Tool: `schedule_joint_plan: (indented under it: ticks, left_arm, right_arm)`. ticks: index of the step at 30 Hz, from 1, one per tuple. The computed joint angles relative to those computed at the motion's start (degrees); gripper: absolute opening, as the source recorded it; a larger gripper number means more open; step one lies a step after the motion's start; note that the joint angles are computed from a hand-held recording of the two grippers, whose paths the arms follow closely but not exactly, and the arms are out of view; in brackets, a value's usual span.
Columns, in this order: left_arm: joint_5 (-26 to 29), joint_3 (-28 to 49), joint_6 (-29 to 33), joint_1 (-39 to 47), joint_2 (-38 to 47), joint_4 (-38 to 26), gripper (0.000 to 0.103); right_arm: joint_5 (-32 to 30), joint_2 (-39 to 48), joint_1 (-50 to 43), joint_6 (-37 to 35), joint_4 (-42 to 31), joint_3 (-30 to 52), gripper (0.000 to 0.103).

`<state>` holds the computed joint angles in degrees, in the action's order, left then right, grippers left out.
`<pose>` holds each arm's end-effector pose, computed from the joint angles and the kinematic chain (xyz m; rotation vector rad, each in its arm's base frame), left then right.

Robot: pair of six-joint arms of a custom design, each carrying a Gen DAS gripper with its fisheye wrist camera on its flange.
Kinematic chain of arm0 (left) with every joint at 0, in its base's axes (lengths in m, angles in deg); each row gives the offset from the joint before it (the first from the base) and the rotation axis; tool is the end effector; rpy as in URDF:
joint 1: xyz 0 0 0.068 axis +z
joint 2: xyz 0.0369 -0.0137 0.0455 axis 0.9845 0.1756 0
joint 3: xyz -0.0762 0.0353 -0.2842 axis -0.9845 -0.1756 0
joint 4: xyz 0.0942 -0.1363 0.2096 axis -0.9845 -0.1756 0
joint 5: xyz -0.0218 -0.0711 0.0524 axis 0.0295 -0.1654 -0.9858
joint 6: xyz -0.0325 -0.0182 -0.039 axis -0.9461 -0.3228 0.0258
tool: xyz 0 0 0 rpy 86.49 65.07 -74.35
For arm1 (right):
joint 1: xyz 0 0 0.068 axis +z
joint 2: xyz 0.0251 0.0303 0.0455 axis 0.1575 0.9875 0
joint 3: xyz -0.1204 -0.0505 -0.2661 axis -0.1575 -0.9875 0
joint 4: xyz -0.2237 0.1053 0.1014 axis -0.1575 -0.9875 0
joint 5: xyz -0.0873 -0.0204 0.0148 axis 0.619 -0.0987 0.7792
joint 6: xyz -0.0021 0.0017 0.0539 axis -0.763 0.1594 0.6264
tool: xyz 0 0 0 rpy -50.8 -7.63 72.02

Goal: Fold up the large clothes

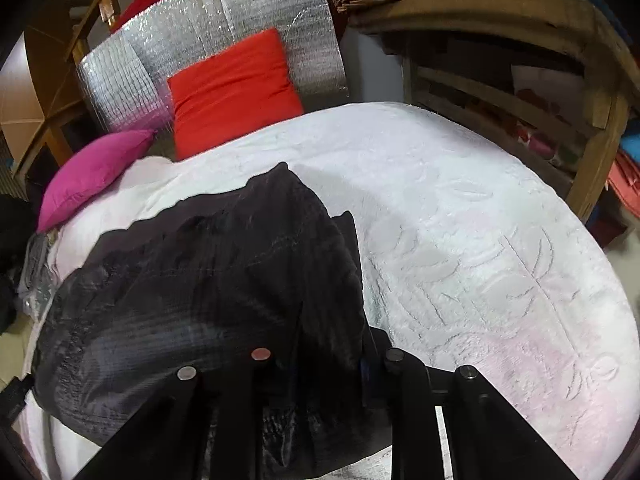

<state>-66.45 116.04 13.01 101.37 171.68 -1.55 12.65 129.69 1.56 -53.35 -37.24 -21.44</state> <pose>0.3363 0.1226 0.3156 0.2598 2.3535 0.1104 0.2144 -0.0349 0.3147 0.7498 2.2564 -0.0734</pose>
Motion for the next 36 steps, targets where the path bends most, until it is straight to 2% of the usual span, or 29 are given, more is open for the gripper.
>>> schedule_joint_plan:
  ticks: [3, 6, 8, 9, 11, 12, 13, 18, 21, 22, 23, 24, 28, 30, 32, 33, 34, 35, 36]
  left_arm:
    - [0.4, 2.7, -0.6, 0.7, 2.0, -2.2, 0.074]
    - [1.8, 8.3, -3.3, 2.7, 6.1, -5.9, 0.077]
    - [4.2, 13.0, -4.7, 4.4, 9.6, -10.0, 0.080]
    - [6.8, 17.9, -5.0, 5.6, 13.1, -14.8, 0.084]
    - [10.5, 25.1, -5.9, 7.0, 18.2, -21.8, 0.084]
    - [12.2, 27.7, -6.5, 7.7, 20.2, -24.3, 0.084]
    - [13.6, 29.4, -6.9, 8.1, 21.5, -26.2, 0.084]
    - [17.5, 34.1, -5.7, 7.5, 25.6, -34.0, 0.085]
    - [17.9, 32.6, -4.1, 6.3, 25.3, -34.0, 0.085]
    - [18.9, 31.8, -3.4, 6.1, 24.9, -33.8, 0.082]
    - [19.8, 32.1, -2.6, 5.8, 25.1, -34.5, 0.074]
    - [21.6, 33.0, -0.3, 5.6, 25.7, -36.9, 0.050]
    - [21.1, 29.2, 1.9, 4.9, 23.0, -33.5, 0.038]
    - [21.2, 29.4, 1.7, 4.9, 23.0, -33.6, 0.038]
    - [20.4, 30.4, 0.2, 4.8, 23.9, -33.8, 0.048]
    - [19.5, 29.8, -0.9, 4.7, 23.6, -32.5, 0.058]
    - [18.2, 28.7, -1.7, 4.5, 23.0, -30.8, 0.064]
    - [17.7, 28.1, -2.0, 4.3, 22.8, -29.9, 0.064]
    - [17.8, 27.7, -1.7, 4.2, 22.6, -29.5, 0.061]
  right_arm:
    - [0.3, 2.6, 0.1, -0.3, -0.3, 0.0, 0.023]
    - [-2.6, 3.8, -1.6, -0.4, -1.2, 0.1, 0.025]
    - [-7.1, 2.6, -4.5, 0.9, -1.8, 0.1, 0.026]
    - [-10.3, 2.1, -6.6, 1.4, -2.3, 0.1, 0.028]
    - [-15.7, 1.2, -10.7, 2.0, -3.0, 0.1, 0.040]
    - [-18.4, 0.7, -12.7, 2.4, -3.1, -0.1, 0.061]
    - [-21.5, 0.0, -14.9, 2.9, -3.1, -0.4, 0.075]
    - [-26.1, -5.1, -19.2, 4.1, -0.5, -1.9, 0.075]
    - [-27.5, -4.8, -18.9, 4.9, -0.4, -1.3, 0.075]
    - [-27.2, -4.4, -18.5, 5.2, -0.4, -1.2, 0.075]
    - [-26.9, -4.2, -18.1, 5.3, -0.3, -1.2, 0.075]
    - [-26.8, -3.6, -17.8, 5.2, -0.4, -0.9, 0.075]
    - [-28.5, -1.7, -19.2, 4.5, -0.7, -1.3, 0.075]
    - [-29.2, -0.3, -19.5, 4.1, -0.6, -1.5, 0.075]
    - [-28.6, 0.4, -18.8, 3.8, 0.1, -2.1, 0.075]
    - [-27.7, 0.8, -17.9, 3.3, 0.5, -2.1, 0.072]
    - [-25.8, 1.1, -16.4, 2.6, 0.9, -2.2, 0.056]
    - [-22.7, 1.0, -14.0, 1.3, 1.8, -2.3, 0.043]
    - [-19.7, 0.9, -11.4, -0.1, 2.3, -2.1, 0.035]
